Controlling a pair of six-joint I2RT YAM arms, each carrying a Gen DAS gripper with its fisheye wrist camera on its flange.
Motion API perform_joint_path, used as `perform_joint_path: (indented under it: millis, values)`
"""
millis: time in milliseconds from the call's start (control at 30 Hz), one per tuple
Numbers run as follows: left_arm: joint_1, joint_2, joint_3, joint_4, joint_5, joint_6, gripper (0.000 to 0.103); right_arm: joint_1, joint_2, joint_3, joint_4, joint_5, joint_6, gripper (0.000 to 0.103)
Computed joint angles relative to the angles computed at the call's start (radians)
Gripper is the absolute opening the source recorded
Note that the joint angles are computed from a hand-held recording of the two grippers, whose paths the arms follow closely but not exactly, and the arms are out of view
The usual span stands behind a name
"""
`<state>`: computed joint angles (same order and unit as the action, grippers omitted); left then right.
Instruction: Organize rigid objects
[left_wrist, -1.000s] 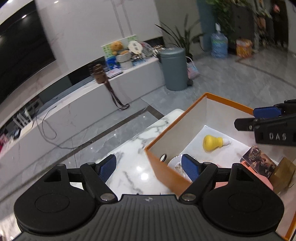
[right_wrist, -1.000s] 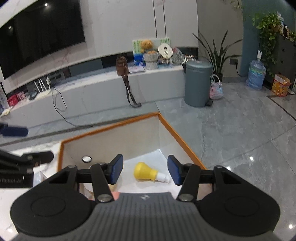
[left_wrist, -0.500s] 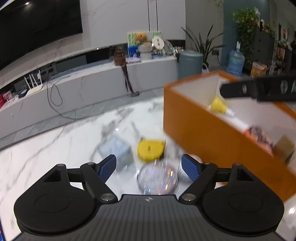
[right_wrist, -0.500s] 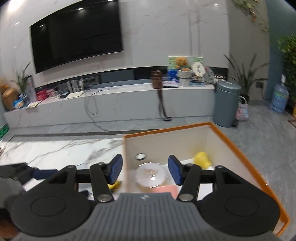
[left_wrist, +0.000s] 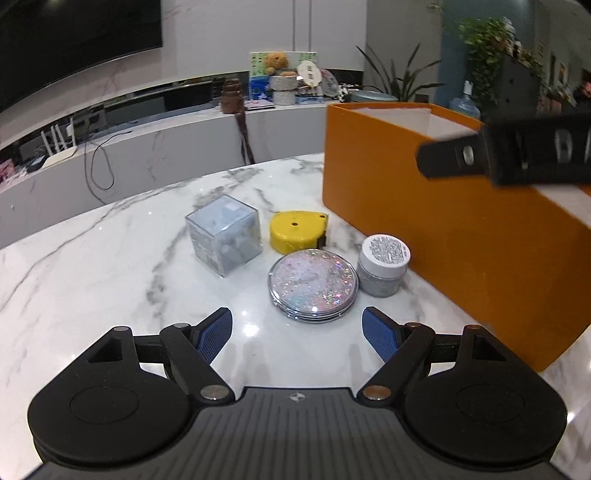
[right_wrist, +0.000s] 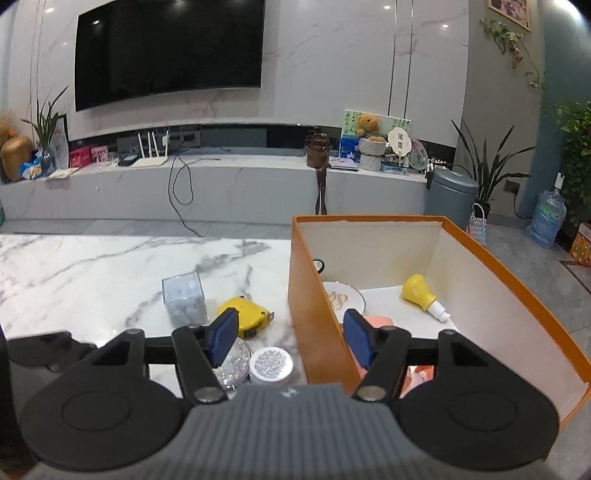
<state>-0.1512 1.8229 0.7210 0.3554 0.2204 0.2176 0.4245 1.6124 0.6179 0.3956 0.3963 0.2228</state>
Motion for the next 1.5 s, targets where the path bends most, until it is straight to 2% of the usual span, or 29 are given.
perform_joint_path:
  millis: [200,400,600,633,667,700,900,1000,1033,1067,1133,1200,1233,1267,1300,1333,1500]
  values:
    - [-0.032,0.059,0.036,0.039,-0.014,0.028,0.094,0.007,-0.01,-0.036,0.086,0.001,-0.033,0.062]
    - [-0.033,0.123,0.108,0.015,-0.019,0.052,0.094,0.016,0.019,-0.021,0.062,-0.016,-0.027,0.062]
    - [-0.013,0.19,0.183,-0.001,0.047,0.027,0.094,0.021,0.029,-0.017,0.057,-0.014,-0.023,0.061]
    - [-0.009,0.199,0.188,0.009,0.064,0.023,0.091,0.02,0.036,-0.009,0.053,-0.016,-0.023,0.062]
    - [-0.006,0.205,0.192,0.012,0.084,0.022,0.082,0.02,0.041,-0.006,0.05,-0.016,-0.024,0.061]
    - [-0.001,0.209,0.193,0.015,0.108,0.021,0.08,0.02,0.045,-0.004,0.047,-0.016,-0.025,0.062]
    - [0.03,0.168,0.142,0.014,0.133,0.016,0.074,0.024,0.077,0.017,0.035,-0.022,-0.03,0.061]
    - [0.093,0.125,0.101,-0.03,0.204,0.024,0.052,0.037,0.103,0.027,0.037,-0.018,-0.034,0.061]
    - [0.108,0.115,0.099,-0.061,0.211,0.03,0.041,0.042,0.114,0.031,0.038,-0.016,-0.035,0.061]
    - [0.115,0.097,0.072,-0.042,0.181,0.041,0.037,0.05,0.129,0.037,0.04,-0.011,-0.037,0.063]
    - [0.125,0.077,0.033,-0.007,0.146,0.071,0.037,0.08,0.161,0.048,0.055,0.045,-0.061,0.064]
    - [0.145,0.076,0.014,0.026,0.179,0.077,0.04,0.103,0.194,0.062,0.066,0.098,-0.08,0.065]
    - [0.15,0.078,0.01,0.04,0.199,0.086,0.054,0.109,0.204,0.069,0.067,0.115,-0.088,0.065]
    - [0.149,0.078,0.005,0.059,0.205,0.091,0.077,0.115,0.211,0.07,0.072,0.124,-0.093,0.063]
    - [0.14,0.076,-0.004,0.084,0.194,0.094,0.088,0.116,0.212,0.068,0.074,0.121,-0.085,0.063]
    - [0.132,0.078,-0.008,0.107,0.183,0.1,0.094,0.117,0.21,0.064,0.073,0.118,-0.069,0.063]
    - [0.09,0.127,0.06,0.07,0.166,0.159,0.094,0.146,0.213,0.052,0.061,0.148,-0.015,0.062]
